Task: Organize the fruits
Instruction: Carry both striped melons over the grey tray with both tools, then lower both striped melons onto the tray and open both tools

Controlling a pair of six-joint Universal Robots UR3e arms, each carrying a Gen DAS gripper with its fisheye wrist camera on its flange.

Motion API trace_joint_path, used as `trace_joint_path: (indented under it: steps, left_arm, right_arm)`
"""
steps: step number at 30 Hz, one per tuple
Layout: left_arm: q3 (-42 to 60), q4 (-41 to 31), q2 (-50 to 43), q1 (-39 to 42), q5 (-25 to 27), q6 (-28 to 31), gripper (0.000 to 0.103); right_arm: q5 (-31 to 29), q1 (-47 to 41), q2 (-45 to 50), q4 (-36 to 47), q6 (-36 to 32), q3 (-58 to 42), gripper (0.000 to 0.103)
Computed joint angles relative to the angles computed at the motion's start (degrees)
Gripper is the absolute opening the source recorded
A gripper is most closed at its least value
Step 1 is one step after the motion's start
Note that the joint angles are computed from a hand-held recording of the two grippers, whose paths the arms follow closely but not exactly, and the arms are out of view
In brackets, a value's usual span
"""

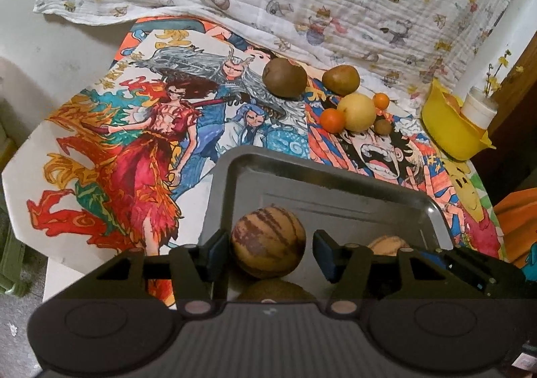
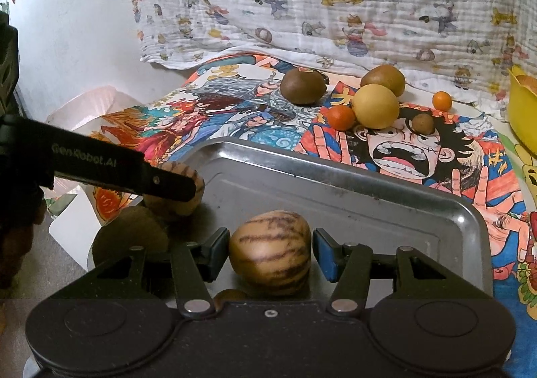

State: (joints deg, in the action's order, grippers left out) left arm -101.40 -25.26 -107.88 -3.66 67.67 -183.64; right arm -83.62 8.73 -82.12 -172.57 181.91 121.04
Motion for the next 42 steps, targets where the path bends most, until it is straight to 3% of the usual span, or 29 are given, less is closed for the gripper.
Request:
trace_joint_path:
  steps: [14,23,34,42]
  left_arm:
    - [-7.29,3.05,6.87,2.55,-0.09,-0.1,0.08]
    - [-14.66,4.14,14.29,5.25,-1.22,1.29,0.099]
    - [-23.03,0.54,24.27,9.15,-1.74,9.2,0.102]
    - [-25.14,-6.26,28.16,10.98,-2.17,17.95,0.102]
  right_arm:
    - [-1.57,1.74,-3.93,-0.61,0.56,2.47,0.066]
    - [-2.14,2.76,-8.96,-0.89,0.95,5.83,0.083]
    - [-3.18,2.92,-16.48,2.73,0.42,9.93,0.101]
    - [-6.22,2.03,-22.9,10.14,-3.2,12.31,0.102]
